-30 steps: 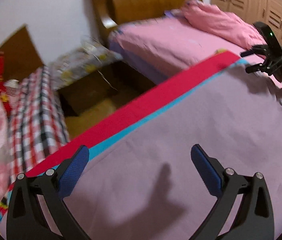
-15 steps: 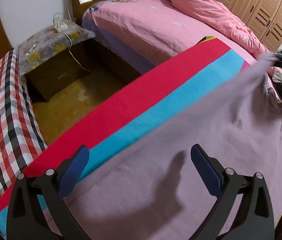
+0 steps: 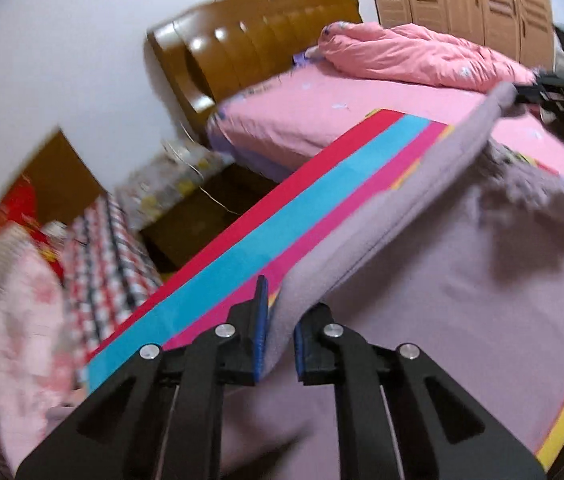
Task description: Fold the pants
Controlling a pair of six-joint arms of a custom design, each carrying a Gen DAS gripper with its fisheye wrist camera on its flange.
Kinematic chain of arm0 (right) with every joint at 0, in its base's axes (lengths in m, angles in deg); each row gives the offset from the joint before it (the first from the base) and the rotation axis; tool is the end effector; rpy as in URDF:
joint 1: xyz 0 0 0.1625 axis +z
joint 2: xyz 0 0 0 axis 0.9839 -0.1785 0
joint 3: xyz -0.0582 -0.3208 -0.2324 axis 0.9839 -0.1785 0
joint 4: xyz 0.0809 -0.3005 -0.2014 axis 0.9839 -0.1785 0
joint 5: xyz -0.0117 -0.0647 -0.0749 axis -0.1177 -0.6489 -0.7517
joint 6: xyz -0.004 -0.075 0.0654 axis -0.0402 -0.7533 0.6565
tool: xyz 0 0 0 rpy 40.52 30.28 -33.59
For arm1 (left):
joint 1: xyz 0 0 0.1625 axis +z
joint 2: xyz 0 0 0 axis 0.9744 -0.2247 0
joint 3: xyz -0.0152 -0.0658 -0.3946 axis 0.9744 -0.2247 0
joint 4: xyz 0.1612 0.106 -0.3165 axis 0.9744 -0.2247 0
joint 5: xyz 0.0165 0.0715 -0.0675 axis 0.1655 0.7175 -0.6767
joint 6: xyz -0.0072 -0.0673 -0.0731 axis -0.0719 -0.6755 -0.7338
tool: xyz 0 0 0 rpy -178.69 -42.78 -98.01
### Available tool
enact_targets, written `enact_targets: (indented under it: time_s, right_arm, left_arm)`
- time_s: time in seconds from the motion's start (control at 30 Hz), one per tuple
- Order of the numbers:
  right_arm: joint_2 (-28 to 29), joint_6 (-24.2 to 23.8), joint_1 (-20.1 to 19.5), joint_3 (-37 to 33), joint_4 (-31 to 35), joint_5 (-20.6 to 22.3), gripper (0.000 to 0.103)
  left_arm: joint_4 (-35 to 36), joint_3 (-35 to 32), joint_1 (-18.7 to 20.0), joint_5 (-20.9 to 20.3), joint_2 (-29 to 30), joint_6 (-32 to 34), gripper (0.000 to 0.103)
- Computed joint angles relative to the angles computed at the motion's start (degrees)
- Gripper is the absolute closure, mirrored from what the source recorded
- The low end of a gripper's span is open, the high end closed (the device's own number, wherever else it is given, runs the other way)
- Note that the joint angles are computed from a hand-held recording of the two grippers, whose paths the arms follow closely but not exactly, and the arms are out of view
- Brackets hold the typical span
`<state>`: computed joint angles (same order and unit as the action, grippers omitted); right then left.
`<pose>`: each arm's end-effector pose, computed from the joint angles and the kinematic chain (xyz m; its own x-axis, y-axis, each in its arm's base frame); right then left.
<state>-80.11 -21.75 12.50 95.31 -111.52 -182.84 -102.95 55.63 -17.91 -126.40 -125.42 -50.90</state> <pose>0.1437 -0.6384 0.1828 -0.4900 -0.5422 0.6826 -0.8640 0.4061 -0.2977 -0.1552 -0.6651 0.2102 -0.3990 0.3763 -0.8362 0.7980 0.5917 -0.1145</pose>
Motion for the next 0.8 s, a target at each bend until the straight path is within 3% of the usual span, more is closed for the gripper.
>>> enact_targets:
  time_s: [0.1, 0.2, 0.3, 0.37, 0.43, 0.47, 0.5, 0.53, 0.57, 0.6, 0.67, 0.73, 0.8]
  right_arm:
    - [-2.86, 0.83, -1.93, 8.83, -5.72, 0.08, 0.082]
    - [-3.56, 4.15, -5.29, 15.83, -8.67, -0.05, 0.082]
    - [-2.26, 5.46, -7.28, 19.12, -9.95, -3.65, 0.081]
    - [-1.47, 8.06, -8.34, 21.14, -12.55, -5.1, 0.081]
    - [-3.26, 12.76, -9.58, 24.11, -14.44, -1.72, 0.081]
    - [-5.02, 16.52, -10.55, 25.66, -13.57, 1.16, 0.08]
    - [-6.27, 18.84, -11.57, 27.25, -13.54, 3.53, 0.061]
    - [-7.14, 21.57, -12.68, 28.85, -14.71, 6.35, 0.041]
    - [-7.13, 23.46, -13.71, 30.56, -18.27, 8.89, 0.009]
    - [-6.93, 24.0, -14.82, 32.01, -21.31, 11.81, 0.005]
    - [-6.44, 25.19, -16.18, 33.3, -22.87, 15.71, 0.018]
    - [-4.85, 26.42, -15.48, 31.73, -23.42, 13.87, 0.02]
    - [-4.07, 28.55, -14.13, 28.93, -20.82, 11.48, 0.029]
  left_arm:
    - [-7.76, 14.94, -4.74, 4.47, -3.9, -3.56, 0.09]
    - [-12.88, 25.06, -6.92, 7.37, -3.74, -10.23, 0.09]
    - [-12.61, 30.48, -5.67, 4.68, -3.22, -20.58, 0.085]
    - [-13.54, 32.32, -4.46, 2.35, -3.14, -25.89, 0.067]
    - [-17.35, 34.98, -4.57, 2.79, -3.29, -31.61, 0.017]
    - [-22.31, 37.47, -5.19, 1.94, -3.96, -34.75, 0.01]
    - [-27.23, 39.69, -5.55, 0.29, -4.69, -37.1, 0.001]
    - [-31.87, 41.43, -5.55, -1.67, -4.83, -38.32, 0.002]
    - [-36.04, 43.63, -4.95, -6.03, -6.08, -41.87, 0.002]
    - [-37.82, 44.55, -4.08, -8.86, -6.54, -44.3, 0.002]
    - [-36.66, 45.2, -3.49, -9.23, -7.16, -48.83, 0.002]
    - [-38.16, 45.46, -3.0, -7.77, -6.72, -50.82, 0.002]
    - [-39.87, 44.72, -1.53, -9.54, -6.9, -53.75, 0.002]
